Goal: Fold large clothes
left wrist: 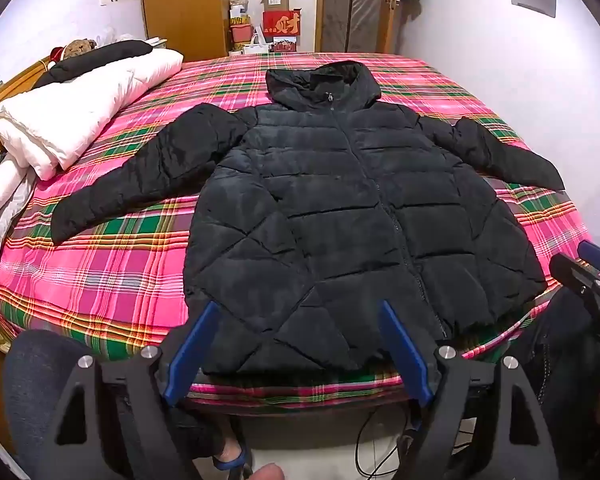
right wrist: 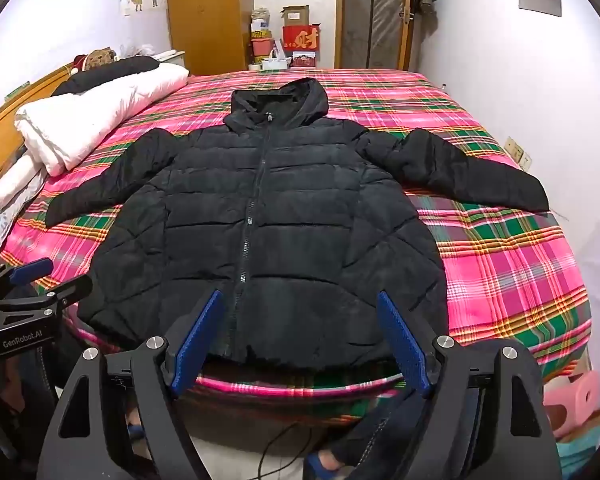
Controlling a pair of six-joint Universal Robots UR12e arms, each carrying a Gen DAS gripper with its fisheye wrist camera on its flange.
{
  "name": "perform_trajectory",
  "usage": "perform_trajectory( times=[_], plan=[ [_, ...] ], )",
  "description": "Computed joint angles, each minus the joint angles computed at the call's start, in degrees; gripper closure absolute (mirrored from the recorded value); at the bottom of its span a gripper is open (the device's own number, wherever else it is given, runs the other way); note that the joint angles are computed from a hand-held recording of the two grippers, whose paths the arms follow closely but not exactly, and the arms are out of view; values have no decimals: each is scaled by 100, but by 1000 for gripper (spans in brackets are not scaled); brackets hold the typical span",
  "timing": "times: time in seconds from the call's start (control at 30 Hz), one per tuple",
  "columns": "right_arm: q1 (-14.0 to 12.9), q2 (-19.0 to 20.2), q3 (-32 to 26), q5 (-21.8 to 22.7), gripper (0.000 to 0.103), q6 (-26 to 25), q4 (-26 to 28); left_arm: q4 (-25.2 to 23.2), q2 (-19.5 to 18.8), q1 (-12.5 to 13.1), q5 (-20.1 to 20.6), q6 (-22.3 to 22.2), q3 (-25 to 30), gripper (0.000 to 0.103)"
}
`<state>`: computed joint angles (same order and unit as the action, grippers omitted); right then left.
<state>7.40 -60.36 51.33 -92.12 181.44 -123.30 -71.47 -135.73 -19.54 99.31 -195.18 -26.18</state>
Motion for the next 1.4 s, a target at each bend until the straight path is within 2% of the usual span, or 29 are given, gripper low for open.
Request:
perform_trajectory(
  times=[1.4],
  plan=[
    [37, 5, -9, -35, 24, 9, 12, -42, -13, 18, -48, -5, 70, 20]
  ],
)
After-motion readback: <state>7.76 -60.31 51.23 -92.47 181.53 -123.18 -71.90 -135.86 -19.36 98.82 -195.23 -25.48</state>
